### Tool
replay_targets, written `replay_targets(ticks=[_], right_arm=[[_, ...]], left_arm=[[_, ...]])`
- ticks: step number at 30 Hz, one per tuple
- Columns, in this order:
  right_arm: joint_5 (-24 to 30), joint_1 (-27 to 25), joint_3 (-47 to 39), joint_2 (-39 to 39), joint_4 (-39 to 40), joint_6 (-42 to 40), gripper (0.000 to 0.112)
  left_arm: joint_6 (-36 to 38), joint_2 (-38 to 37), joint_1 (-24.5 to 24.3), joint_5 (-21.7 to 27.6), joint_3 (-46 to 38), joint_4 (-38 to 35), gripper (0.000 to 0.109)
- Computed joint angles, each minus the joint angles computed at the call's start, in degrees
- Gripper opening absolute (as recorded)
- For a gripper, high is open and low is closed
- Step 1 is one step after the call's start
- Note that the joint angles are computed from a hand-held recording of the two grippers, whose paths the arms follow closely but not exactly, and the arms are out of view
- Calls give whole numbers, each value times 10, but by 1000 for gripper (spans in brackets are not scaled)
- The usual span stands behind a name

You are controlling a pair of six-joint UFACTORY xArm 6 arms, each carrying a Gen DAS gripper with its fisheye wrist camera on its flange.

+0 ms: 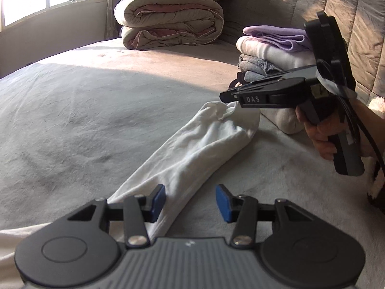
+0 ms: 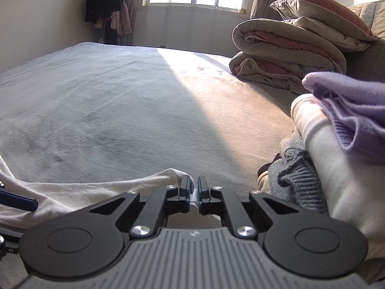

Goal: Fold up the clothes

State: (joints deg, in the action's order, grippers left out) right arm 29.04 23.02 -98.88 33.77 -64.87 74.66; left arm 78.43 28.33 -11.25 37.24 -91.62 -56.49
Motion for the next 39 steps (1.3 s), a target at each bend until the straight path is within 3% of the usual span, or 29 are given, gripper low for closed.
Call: replay_targets(ticks=[3, 4, 6, 12, 16, 18, 20, 21, 22, 25, 35, 39], right_arm=[[-16, -1, 32, -31, -4, 42, 25], [-25, -1, 47, -44, -8, 61, 34], [-44, 1, 84, -75, -19, 108, 37], [-71, 17, 173, -129, 33, 197, 37], [-59, 19, 171, -113, 79, 235, 37], [-58, 13, 161, -101, 55, 299, 37], [-47, 11, 150, -93, 11, 380, 37], [-41, 10, 143, -87, -9, 419, 37], [-29, 11, 136, -81, -27, 457, 34], [41, 27, 107, -62, -6, 456, 1], [255, 109, 58, -72, 33, 323, 1], [326, 142, 49, -75, 36, 289, 1]], left_arm=[[87, -32, -1, -25, 51, -39, 48], [112, -40, -1, -29, 62, -49, 48], [152, -50, 0, -33, 79, -63, 47], [136, -40, 8, -41, 70, -59, 43], [100, -23, 8, -50, 55, -37, 32], [106, -24, 4, -61, 59, -43, 26], [119, -30, -4, -83, 70, -48, 4], [127, -34, -8, -97, 76, -51, 2], [130, -36, -8, -99, 77, -57, 2], [121, -48, -1, -76, 85, -62, 1], [52, -99, 47, 70, 114, -35, 1], [55, -114, 57, 90, 132, -39, 1]])
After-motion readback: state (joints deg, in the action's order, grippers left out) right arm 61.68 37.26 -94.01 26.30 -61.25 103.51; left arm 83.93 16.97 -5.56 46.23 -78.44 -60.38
